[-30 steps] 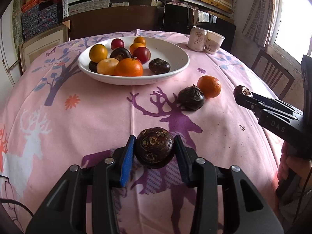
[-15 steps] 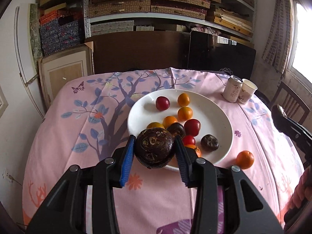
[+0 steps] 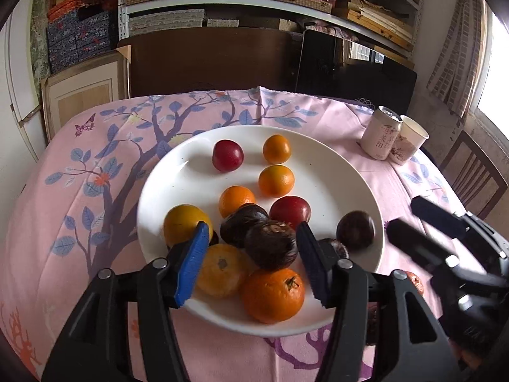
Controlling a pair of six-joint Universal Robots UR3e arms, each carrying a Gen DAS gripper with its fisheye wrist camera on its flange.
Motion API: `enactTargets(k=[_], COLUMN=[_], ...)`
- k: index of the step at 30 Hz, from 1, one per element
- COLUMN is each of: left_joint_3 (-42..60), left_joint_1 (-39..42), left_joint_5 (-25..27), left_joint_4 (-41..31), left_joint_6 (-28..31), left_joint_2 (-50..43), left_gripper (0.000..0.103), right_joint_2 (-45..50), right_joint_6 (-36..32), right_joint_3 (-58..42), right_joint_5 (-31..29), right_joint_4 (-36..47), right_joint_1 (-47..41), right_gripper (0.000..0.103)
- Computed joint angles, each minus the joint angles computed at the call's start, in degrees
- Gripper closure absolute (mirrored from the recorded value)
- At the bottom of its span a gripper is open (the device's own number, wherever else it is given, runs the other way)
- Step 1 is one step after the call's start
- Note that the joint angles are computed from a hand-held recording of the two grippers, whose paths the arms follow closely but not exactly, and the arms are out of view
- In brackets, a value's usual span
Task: Organize fruits
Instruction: 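Grasp a water chestnut with the left tool while the right grasps another, place both on the plate, then place the last water chestnut with the left tool while the right places the last orange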
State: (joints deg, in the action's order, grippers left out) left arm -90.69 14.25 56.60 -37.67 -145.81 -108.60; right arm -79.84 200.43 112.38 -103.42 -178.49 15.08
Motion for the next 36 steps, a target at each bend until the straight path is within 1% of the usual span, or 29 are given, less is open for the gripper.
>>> enactTargets(k=[2, 3, 4, 5, 6, 9, 11, 13, 14, 16, 18, 20, 25, 28, 32, 35, 36], left_joint_3=[-3.5, -5.6, -8.6, -12.1, -15.6, -25.6, -33.1, -39.8, -42.3, -46.2, -48.4, -48.2, -43.2, -40.4, -37.8, -34.9, -33.7], left_joint_1=[2.4, 3.8, 5.6, 7.5, 9.3, 12.8, 13.6, 12.9, 12.0, 9.2, 5.9, 3.4, -1.0, -3.7, -8.5, -11.1, -11.4], left_joint_5=[-1.3, -2.2, -3.3, -4.6, -5.8, -7.8, -7.8, -6.5, -5.6, -3.0, 0.0, 2.2, 5.0, 6.2, 9.3, 11.1, 11.3], left_joint_4=[-0.2, -0.2, 0.2, 0.8, 0.5, -3.2, -2.5, 1.0, 2.9, 9.0, 16.0, 18.5, 18.8, 18.4, 21.0, 20.9, 19.6], left_joint_6=[1.9, 2.9, 3.7, 4.6, 6.2, 13.0, 16.3, 17.4, 17.3, 15.1, 12.6, 10.9, 6.3, 5.0, 2.5, 0.7, 0.6], left_joint_2=[4.2, 6.6, 9.6, 12.7, 16.0, 25.4, 30.9, 34.6, 35.5, 35.5, 33.5, 31.8, 25.8, 22.7, 18.6, 15.6, 14.7], left_gripper=[0.047, 0.043, 0.037, 0.034, 0.032, 0.032, 0.032, 0.032, 0.032, 0.032, 0.032, 0.032, 0.031, 0.031, 0.031, 0.031, 0.036], right_joint_2=[-5.9, -8.6, -10.8, -12.8, -14.3, -17.1, -18.1, -19.5, -19.6, -20.1, -20.4, -19.8, -19.5, -20.1, -19.9, -20.1, -20.2], right_joint_6=[1.2, 1.9, 2.6, 3.4, 4.5, 8.3, 11.4, 13.5, 13.6, 13.5, 13.4, 13.3, 13.9, 14.0, 14.1, 14.0, 13.9], right_joint_3=[4.5, 6.5, 8.4, 10.5, 12.7, 20.3, 24.7, 26.8, 27.3, 28.1, 28.6, 28.3, 28.8, 29.2, 28.7, 28.8, 28.9], right_joint_5=[-0.7, -1.9, -3.5, -5.3, -7.2, -11.8, -14.2, -15.0, -15.0, -15.2, -14.3, -13.7, -14.1, -13.8, -13.6, -13.1, -12.9], right_joint_4=[-3.4, -4.5, -5.6, -6.7, -7.8, -10.5, -9.7, -6.0, -5.5, -4.8, -3.8, -2.9, -3.6, -3.4, -2.5, -2.1, -1.9], right_joint_1=[0.4, 1.1, 2.2, 3.3, 4.6, 7.1, 7.8, 7.2, 6.9, 6.7, 5.9, 5.4, 5.9, 5.4, 5.2, 4.7, 4.6], right_gripper=[0.042, 0.041, 0.037, 0.034, 0.033, 0.032, 0.032, 0.032, 0.032, 0.032, 0.032, 0.032, 0.029, 0.029, 0.029, 0.029, 0.028])
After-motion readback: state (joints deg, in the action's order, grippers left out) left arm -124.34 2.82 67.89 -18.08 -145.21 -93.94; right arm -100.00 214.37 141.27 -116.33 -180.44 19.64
